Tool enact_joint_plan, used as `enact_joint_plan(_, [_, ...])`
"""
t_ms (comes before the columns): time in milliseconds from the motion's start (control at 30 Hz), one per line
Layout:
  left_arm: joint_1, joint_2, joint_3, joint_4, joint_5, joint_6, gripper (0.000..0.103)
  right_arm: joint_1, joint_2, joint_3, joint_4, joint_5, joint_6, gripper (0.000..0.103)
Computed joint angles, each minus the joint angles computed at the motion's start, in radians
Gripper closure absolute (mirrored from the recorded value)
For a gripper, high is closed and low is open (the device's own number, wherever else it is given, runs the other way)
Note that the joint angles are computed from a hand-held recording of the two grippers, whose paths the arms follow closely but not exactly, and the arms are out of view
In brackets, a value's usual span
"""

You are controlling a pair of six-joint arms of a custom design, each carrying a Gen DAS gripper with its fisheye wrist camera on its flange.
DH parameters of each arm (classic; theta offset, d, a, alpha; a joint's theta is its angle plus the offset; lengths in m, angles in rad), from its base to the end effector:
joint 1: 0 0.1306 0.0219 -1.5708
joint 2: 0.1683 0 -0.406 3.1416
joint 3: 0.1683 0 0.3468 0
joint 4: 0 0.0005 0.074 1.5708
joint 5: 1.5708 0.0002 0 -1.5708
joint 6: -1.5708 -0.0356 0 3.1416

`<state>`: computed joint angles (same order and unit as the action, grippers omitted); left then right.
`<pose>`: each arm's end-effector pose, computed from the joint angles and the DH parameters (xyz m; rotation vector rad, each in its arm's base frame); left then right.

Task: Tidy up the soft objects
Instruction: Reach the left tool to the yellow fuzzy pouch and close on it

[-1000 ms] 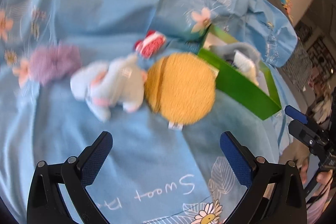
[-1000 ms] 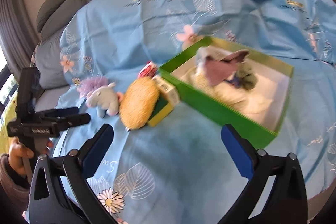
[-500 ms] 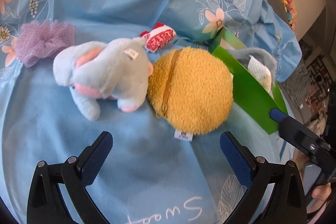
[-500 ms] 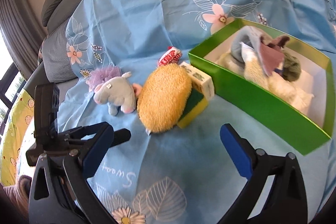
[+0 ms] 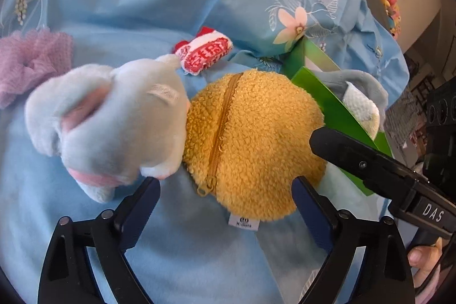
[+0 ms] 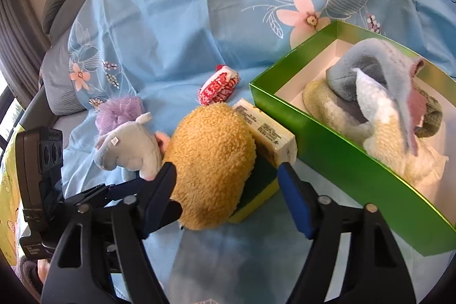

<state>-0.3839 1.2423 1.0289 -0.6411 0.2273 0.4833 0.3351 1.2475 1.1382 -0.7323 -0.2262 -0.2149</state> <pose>0.3374 -0.1455 0.3758 -0.0175 2.5080 -0.6536 0.3528 0.1308 0.4127 -0.2531 2.4383 0.5215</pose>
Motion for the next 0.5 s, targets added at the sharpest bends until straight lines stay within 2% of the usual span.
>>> enact_joint_plan(100, [0.023, 0.012, -0.011, 0.039, 0.042, 0.035, 0.011, 0.002, 0.026, 0.015, -0.002, 0.005, 0.013, 0.042])
enact_joint_plan(167, [0.029, 0.011, -0.014, 0.053, 0.06, 0.046, 0.029, 0.002, 0.046, 0.027, -0.007, 0.001, 0.02, 0.049])
enact_joint_plan(200, [0.04, 0.014, -0.017, 0.065, 0.095, 0.058, 0.045, 0.001, 0.056, 0.034, -0.009, -0.005, 0.016, 0.058])
enact_joint_plan(233, [0.043, 0.015, -0.018, 0.067, 0.105, 0.068, 0.045, 0.002, 0.065, 0.041, -0.015, -0.007, 0.017, 0.066])
enact_joint_plan(300, [0.048, 0.017, -0.019, 0.076, 0.116, 0.078, 0.047, 0.005, 0.076, 0.048, -0.026, 0.002, 0.023, 0.074])
enact_joint_plan(400, [0.054, 0.014, -0.029, 0.094, 0.137, 0.08, 0.054, 0.007, 0.084, 0.046, -0.025, -0.002, 0.029, 0.08])
enact_joint_plan(500, [0.056, 0.002, -0.034, 0.096, 0.14, 0.068, 0.066, 0.006, 0.083, 0.04, -0.018, -0.013, 0.026, 0.085])
